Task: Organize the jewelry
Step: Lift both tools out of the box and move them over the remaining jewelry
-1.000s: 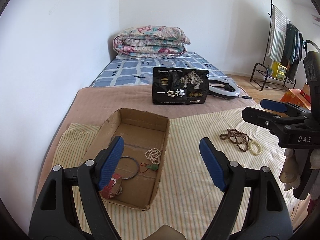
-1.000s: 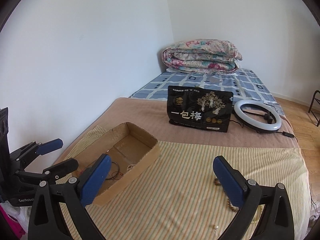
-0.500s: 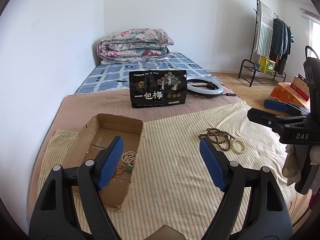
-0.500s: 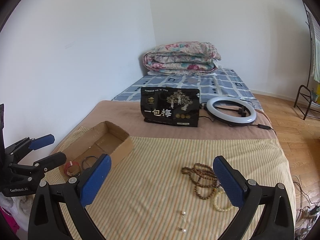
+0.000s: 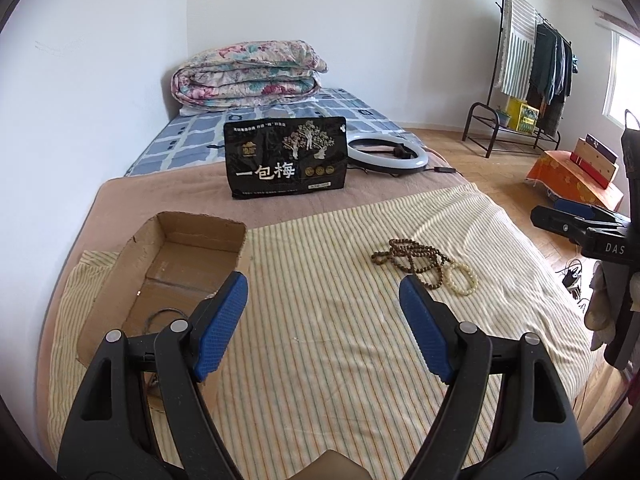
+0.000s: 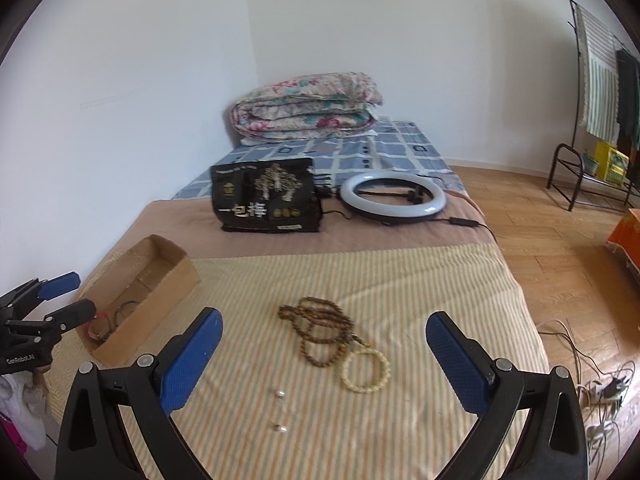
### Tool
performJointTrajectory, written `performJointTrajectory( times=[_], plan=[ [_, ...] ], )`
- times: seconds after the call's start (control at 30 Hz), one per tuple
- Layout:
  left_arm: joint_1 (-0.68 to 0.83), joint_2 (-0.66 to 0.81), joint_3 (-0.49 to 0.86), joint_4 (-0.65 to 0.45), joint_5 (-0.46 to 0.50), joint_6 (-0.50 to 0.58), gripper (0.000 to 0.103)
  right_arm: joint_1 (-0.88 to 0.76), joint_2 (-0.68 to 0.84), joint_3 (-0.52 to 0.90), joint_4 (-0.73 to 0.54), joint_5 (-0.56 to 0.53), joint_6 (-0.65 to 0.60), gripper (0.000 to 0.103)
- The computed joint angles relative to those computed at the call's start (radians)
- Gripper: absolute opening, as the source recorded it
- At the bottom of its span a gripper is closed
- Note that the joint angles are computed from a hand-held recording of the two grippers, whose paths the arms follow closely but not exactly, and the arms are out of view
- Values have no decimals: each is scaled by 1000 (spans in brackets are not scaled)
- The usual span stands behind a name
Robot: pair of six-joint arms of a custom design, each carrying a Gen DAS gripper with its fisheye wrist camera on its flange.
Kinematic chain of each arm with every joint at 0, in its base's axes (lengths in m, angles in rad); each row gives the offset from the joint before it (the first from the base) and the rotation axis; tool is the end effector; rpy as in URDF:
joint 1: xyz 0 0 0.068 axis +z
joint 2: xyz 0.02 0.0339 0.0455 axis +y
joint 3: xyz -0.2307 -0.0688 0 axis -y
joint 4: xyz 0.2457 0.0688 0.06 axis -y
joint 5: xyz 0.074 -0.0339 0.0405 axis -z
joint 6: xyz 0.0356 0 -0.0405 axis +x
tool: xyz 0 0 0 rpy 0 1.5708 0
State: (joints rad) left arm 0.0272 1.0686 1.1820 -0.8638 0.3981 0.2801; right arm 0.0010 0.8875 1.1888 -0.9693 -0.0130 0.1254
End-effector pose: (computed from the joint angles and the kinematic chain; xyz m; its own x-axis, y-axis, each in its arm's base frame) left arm 0.2247 -0.0077 0.3303 -0.5837 0.2390 -0.7760 0.4368 0.8981 -0.0519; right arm 0.1772 0.0006 0.3547 -0.6160 0.1244 -0.7779 0.0664 0.9921 0.1062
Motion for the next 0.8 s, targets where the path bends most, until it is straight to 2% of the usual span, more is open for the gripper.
performJointTrajectory(
  times=[0.13,0.33,0.8],
  plan=[
    [-40,4,-22,18,-26,-13,81,-149,-21,-41,-3,-83,-60,103],
    [-87,27,-47,50,-48,-30,80,-278,-19,-95,7,-150,-119,103],
    [-206,126,-67,141,-98,-85,80,-333,10,-240,77,-178,-171,103]
  ],
)
